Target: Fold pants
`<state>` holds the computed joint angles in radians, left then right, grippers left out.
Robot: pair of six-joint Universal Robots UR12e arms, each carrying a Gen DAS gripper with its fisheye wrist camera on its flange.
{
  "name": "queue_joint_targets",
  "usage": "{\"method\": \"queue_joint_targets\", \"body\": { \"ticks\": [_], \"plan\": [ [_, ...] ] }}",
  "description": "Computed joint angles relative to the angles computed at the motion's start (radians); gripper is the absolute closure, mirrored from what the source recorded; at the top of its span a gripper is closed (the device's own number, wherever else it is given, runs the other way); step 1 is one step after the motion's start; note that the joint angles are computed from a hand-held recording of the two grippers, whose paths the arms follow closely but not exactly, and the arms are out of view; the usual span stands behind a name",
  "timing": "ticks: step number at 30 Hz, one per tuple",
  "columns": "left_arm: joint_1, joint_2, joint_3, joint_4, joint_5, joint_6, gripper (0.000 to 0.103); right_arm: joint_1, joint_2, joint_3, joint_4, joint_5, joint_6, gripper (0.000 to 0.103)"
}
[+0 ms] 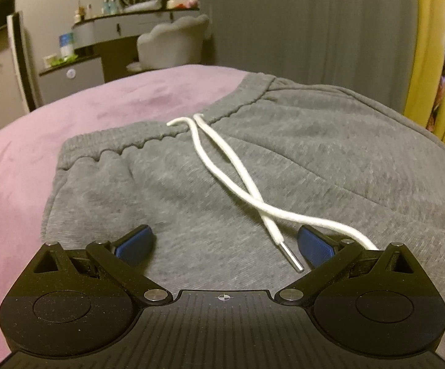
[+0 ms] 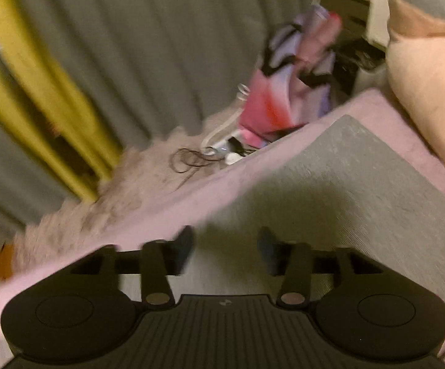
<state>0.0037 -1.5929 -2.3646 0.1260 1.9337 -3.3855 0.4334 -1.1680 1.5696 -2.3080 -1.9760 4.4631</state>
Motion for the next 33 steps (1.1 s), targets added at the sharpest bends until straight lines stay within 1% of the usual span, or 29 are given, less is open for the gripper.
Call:
{"method": "queue_joint_targets", "body": {
  "ticks": [1, 2, 4, 5, 6, 7, 8, 9, 10, 12, 13, 15, 17, 18, 20, 21, 23, 24, 25, 26, 27, 28, 29, 30, 31, 32, 33],
  "plan": [
    [-0.002, -0.009, 0.005, 0.007, 0.005, 0.001, 0.0, -0.007, 0.013, -0.017, 0.039, 0.0, 0.029, 0.039],
    [-0.003, -0.016, 0.009, 0.011, 0.007, 0.0, 0.0, -0.012, 0.02, -0.015, 0.045, 0.002, 0.055, 0.039],
    [-0.004, -0.02, 0.007, 0.022, 0.009, -0.004, 0.0, -0.031, 0.021, 0.012, 0.011, 0.047, 0.081, 0.041],
    [-0.006, -0.021, 0.007, 0.028, 0.014, -0.007, 0.0, -0.04, 0.026, 0.006, 0.023, 0.055, 0.089, 0.042],
    [-0.008, -0.021, 0.005, 0.031, 0.019, -0.008, 0.0, -0.04, 0.036, 0.004, 0.019, 0.044, 0.094, 0.044],
    [-0.009, -0.024, 0.006, 0.035, 0.022, -0.008, 0.0, -0.033, 0.038, 0.007, 0.012, 0.016, 0.108, 0.047],
    [-0.009, -0.025, 0.005, 0.038, 0.023, -0.008, 0.0, -0.031, 0.041, 0.007, 0.014, -0.003, 0.11, 0.051],
    [-0.009, -0.024, 0.004, 0.038, 0.021, -0.01, 0.0, -0.024, 0.042, 0.004, 0.032, -0.024, 0.1, 0.062],
    [-0.007, -0.025, 0.005, 0.038, 0.018, -0.012, 0.0, -0.019, 0.038, 0.012, 0.015, -0.037, 0.079, 0.076],
    [-0.005, -0.025, 0.004, 0.04, 0.013, -0.016, 0.0, -0.013, 0.015, 0.057, -0.087, -0.041, 0.044, 0.099],
    [-0.004, -0.025, 0.004, 0.04, 0.011, -0.018, 0.0, -0.004, -0.006, 0.092, -0.149, -0.054, 0.037, 0.101],
    [-0.001, -0.022, 0.003, 0.037, 0.004, -0.021, 0.0, 0.024, -0.049, 0.161, -0.261, -0.099, 0.033, 0.101],
    [0.004, -0.018, 0.0, 0.037, -0.007, -0.025, 0.0, 0.077, -0.1, 0.245, -0.385, -0.177, 0.059, 0.101],
    [0.006, -0.016, 0.0, 0.036, -0.012, -0.026, 0.0, 0.112, -0.126, 0.282, -0.418, -0.218, 0.089, 0.101],
    [0.009, -0.014, -0.002, 0.036, -0.017, -0.024, 0.0, 0.186, -0.164, 0.337, -0.421, -0.284, 0.184, 0.101],
    [0.009, -0.012, -0.002, 0.035, -0.019, -0.02, 0.0, 0.226, -0.179, 0.362, -0.404, -0.303, 0.258, 0.101],
    [0.013, -0.004, -0.003, 0.022, -0.03, -0.011, 0.0, 0.283, -0.188, 0.387, -0.332, -0.322, 0.387, 0.101],
    [0.018, 0.004, -0.003, 0.009, -0.043, -0.004, 0.0, 0.298, -0.189, 0.383, -0.26, -0.316, 0.438, 0.1],
    [0.022, 0.011, -0.004, -0.005, -0.054, 0.003, 0.0, 0.303, -0.188, 0.387, -0.212, -0.288, 0.479, 0.098],
    [0.026, 0.019, -0.004, -0.021, -0.064, 0.008, 0.0, 0.298, -0.191, 0.396, -0.205, -0.249, 0.503, 0.096],
    [0.029, 0.029, -0.005, -0.036, -0.073, 0.003, 0.0, 0.294, -0.195, 0.414, -0.24, -0.242, 0.517, 0.096],
    [0.032, 0.039, -0.004, -0.056, -0.082, -0.005, 0.0, 0.291, -0.198, 0.437, -0.317, -0.257, 0.524, 0.088],
    [0.035, 0.049, -0.003, -0.078, -0.093, -0.011, 0.0, 0.29, -0.198, 0.446, -0.357, -0.275, 0.528, 0.081],
    [0.04, 0.063, 0.001, -0.11, -0.108, -0.017, 0.0, 0.29, -0.196, 0.45, -0.388, -0.307, 0.517, 0.063],
    [0.046, 0.078, 0.005, -0.146, -0.127, -0.02, 0.0, 0.289, -0.196, 0.446, -0.379, -0.332, 0.516, 0.045],
    [0.056, 0.096, 0.008, -0.177, -0.159, -0.022, 0.0, 0.29, -0.197, 0.433, -0.333, -0.349, 0.538, 0.04],
    [0.066, 0.11, 0.009, -0.19, -0.192, -0.037, 0.0, 0.287, -0.197, 0.423, -0.292, -0.359, 0.561, 0.039]
  ]
}}
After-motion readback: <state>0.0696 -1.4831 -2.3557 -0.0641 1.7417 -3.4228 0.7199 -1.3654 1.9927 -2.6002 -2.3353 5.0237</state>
